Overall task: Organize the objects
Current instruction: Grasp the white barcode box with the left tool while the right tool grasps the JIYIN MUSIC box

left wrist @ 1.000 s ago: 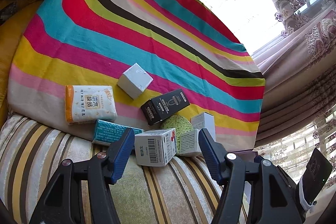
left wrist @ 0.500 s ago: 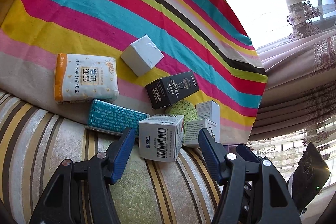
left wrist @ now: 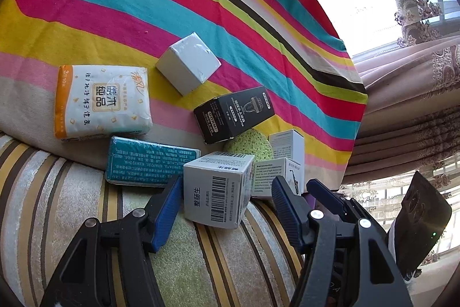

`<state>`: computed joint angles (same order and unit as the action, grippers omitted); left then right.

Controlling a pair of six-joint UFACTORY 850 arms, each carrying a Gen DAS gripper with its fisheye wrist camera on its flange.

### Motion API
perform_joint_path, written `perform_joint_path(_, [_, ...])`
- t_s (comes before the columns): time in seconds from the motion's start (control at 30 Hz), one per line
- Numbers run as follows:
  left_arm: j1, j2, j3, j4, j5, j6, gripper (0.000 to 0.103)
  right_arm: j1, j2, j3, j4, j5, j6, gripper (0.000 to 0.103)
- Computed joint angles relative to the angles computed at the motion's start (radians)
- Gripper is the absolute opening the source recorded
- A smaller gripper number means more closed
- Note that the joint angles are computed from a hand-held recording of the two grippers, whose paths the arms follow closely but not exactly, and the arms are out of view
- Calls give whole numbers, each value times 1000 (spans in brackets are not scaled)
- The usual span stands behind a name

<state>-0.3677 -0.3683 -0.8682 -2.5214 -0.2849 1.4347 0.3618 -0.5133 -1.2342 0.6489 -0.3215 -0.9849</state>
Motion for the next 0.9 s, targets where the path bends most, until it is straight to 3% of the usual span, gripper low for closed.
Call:
perform_joint_path(0.23, [-2, -14, -13, 17, 3, 1, 62, 3, -37, -37, -65, -18, 95, 56])
perform_joint_path(0.33, [1, -24, -16, 51, -9, -32, 46, 4, -44, -44, -68, -26, 99, 50])
perform_joint_path(0.5, [-1, -16, -2, 16, -36, 8, 40, 0, -43, -39, -16, -25, 53, 49])
perform_joint_path(0.9, [-49, 47, 36, -371, -52, 380, 40, -48, 26, 35, 294, -25, -211, 49])
